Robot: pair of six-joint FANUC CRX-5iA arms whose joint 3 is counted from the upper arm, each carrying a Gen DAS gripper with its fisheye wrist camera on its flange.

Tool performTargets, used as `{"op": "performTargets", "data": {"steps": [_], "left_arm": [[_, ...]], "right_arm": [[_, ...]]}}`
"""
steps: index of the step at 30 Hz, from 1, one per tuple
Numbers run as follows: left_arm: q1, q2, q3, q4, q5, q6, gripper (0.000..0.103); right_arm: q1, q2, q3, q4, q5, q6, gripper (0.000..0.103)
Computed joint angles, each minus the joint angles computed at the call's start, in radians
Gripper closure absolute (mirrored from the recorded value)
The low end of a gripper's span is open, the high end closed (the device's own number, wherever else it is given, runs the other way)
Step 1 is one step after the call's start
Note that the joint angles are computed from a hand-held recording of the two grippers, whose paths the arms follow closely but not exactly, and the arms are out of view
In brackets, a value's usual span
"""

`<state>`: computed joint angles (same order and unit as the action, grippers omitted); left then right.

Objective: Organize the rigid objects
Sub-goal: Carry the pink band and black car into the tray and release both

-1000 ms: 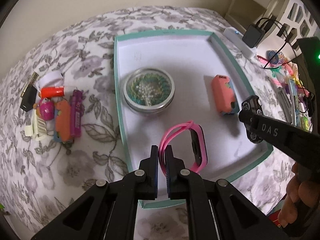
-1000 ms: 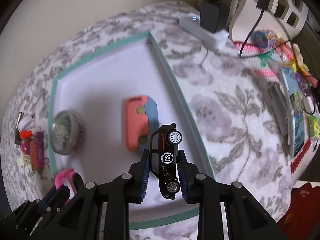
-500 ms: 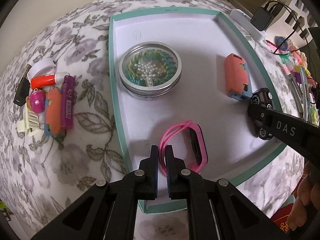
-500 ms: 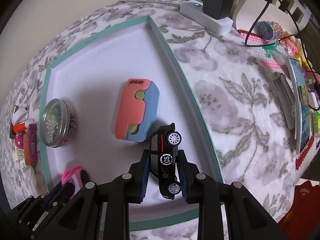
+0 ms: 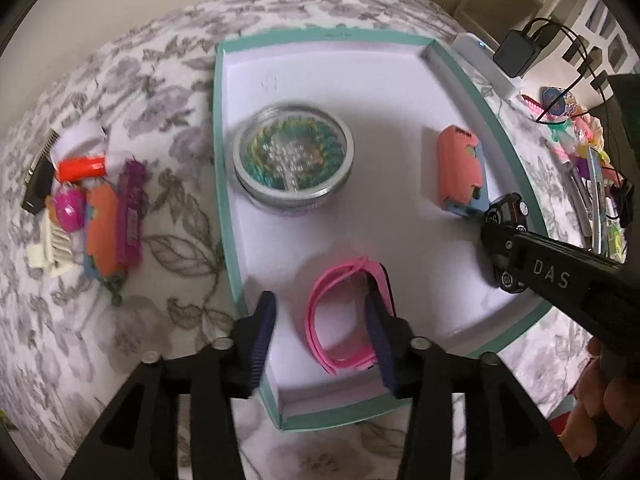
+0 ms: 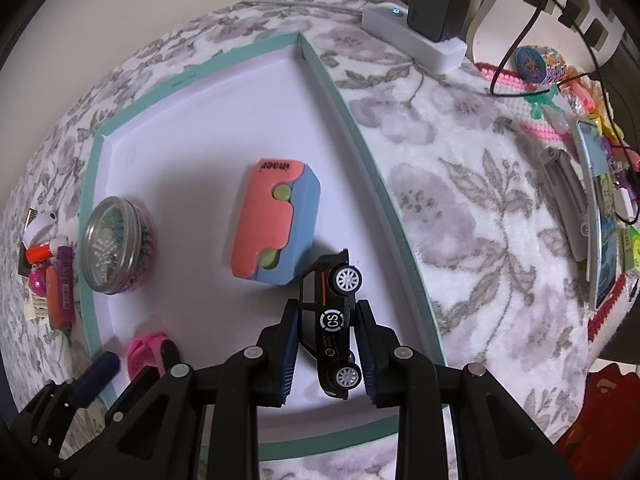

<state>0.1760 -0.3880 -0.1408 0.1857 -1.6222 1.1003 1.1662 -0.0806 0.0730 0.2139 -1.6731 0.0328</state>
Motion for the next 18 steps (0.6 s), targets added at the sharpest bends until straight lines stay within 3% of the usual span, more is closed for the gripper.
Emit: {"op": "performTargets", "data": {"steps": [9, 18], "left_arm": [[0.061, -0.020, 0.013, 0.087, 0.039, -0.019, 0.045], [0.107, -0.035, 0.033, 0.105, 0.078, -0.003, 0.045]], "right_arm": [[0.025, 0.001, 0.027, 0.082, -0.040, 0.001, 0.073], [0.063, 0.013, 0.051, 0.165, -0.055, 0.000, 0.073]]}}
